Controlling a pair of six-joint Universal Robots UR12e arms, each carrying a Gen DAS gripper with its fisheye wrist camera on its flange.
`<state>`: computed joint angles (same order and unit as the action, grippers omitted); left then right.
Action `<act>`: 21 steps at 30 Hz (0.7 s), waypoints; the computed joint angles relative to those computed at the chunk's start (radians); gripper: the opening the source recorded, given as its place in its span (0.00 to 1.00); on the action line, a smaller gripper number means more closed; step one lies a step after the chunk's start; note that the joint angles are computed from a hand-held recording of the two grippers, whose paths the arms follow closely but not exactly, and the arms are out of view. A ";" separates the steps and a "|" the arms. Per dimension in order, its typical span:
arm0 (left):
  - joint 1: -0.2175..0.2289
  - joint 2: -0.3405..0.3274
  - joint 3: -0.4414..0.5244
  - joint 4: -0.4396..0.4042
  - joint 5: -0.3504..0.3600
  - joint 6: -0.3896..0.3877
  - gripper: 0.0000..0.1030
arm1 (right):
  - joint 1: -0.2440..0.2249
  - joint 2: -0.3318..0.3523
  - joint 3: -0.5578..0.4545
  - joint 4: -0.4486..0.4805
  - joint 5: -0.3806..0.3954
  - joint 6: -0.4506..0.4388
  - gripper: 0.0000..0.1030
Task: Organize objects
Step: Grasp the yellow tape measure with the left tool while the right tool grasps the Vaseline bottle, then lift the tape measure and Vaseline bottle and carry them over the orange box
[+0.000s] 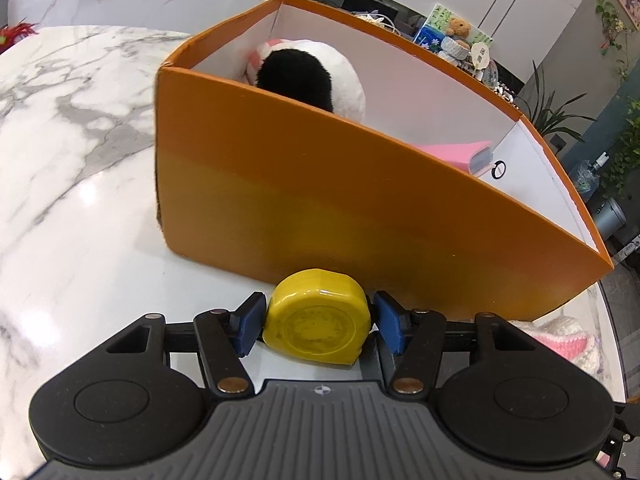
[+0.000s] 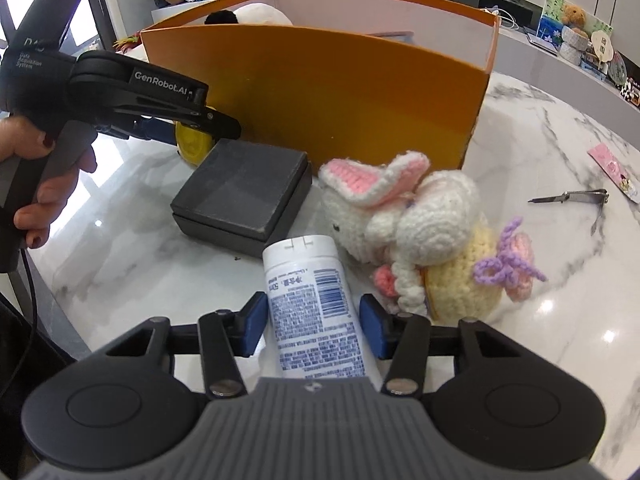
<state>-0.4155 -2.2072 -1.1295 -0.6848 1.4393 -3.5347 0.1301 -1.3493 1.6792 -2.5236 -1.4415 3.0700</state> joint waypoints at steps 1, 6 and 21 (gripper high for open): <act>0.000 0.001 0.001 -0.008 0.003 -0.002 0.67 | -0.001 -0.001 0.001 0.001 0.001 0.009 0.49; 0.002 0.006 0.006 -0.043 0.002 -0.021 0.66 | 0.004 0.008 -0.010 0.011 -0.002 0.023 0.49; -0.010 0.034 -0.002 -0.051 0.070 0.041 0.66 | 0.015 0.000 -0.015 -0.001 0.023 0.032 0.48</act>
<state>-0.4257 -2.1727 -1.1316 -0.7363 1.5093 -3.4935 0.1450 -1.3495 1.6644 -2.5246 -1.4181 3.1024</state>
